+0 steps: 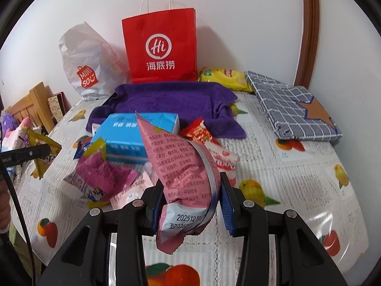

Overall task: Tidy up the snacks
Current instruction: 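Carry both held packets over the purple towel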

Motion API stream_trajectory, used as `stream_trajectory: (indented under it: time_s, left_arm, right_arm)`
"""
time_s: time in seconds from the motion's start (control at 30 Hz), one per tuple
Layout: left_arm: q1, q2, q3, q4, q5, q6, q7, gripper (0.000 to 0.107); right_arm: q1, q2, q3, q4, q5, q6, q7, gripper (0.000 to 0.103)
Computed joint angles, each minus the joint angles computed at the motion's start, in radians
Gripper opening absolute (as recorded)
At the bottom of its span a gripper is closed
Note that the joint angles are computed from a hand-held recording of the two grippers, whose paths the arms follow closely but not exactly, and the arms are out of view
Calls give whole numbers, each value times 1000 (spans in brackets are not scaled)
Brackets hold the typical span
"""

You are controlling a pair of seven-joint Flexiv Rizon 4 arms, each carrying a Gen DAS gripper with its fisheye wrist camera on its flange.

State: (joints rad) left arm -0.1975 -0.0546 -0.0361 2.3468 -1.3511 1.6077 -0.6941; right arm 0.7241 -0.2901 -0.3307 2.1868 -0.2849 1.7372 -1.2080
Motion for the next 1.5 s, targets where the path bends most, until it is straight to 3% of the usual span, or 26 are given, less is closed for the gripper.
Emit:
stream_trajectory:
  time_s: [0.07, 0.17, 0.3, 0.37, 0.47, 0.63, 0.83, 1.3, 1.4, 1.47, 1.5]
  left_arm:
    - [0, -2, -4, -13, 11, -15, -1, 53]
    - [7, -12, -7, -34, 64, -36, -36, 53]
    - [21, -28, -18, -74, 86, -61, -38, 53]
    - [34, -43, -15, -97, 146, -70, -71, 53]
    - [65, -66, -11, -138, 243, -97, -132, 53]
    - [124, -100, -9, -228, 411, -154, -227, 53]
    - [190, -159, -15, -355, 587, -201, -340, 53]
    - [314, -363, -67, -634, 711, -287, -426, 53]
    - [317, -413, -46, -684, 758, -305, -465, 53]
    - [321, -439, -35, -702, 787, -311, -489, 53]
    - [306, -462, 4, -738, 838, -363, -535, 53]
  right_arm:
    - [-23, -7, 28, -24, -4, -4, -5, 41]
    - [-146, -25, 172, -82, -17, -36, -24, 41]
    - [-198, -58, 232, -141, -41, -44, -18, 41]
    - [-224, -79, 262, -180, -48, -53, -17, 41]
    - [-207, -113, 236, -239, -64, -72, 4, 41]
    - [-341, -183, 399, -401, -62, -149, -39, 41]
    - [-332, -261, 396, -574, -86, -215, -54, 41]
    - [-342, -495, 468, -987, -33, -401, -182, 41]
    - [-344, -535, 477, -1039, -2, -425, -202, 41]
    - [-350, -573, 499, -1100, 17, -505, -229, 41]
    - [-350, -584, 506, -1121, 28, -533, -246, 41]
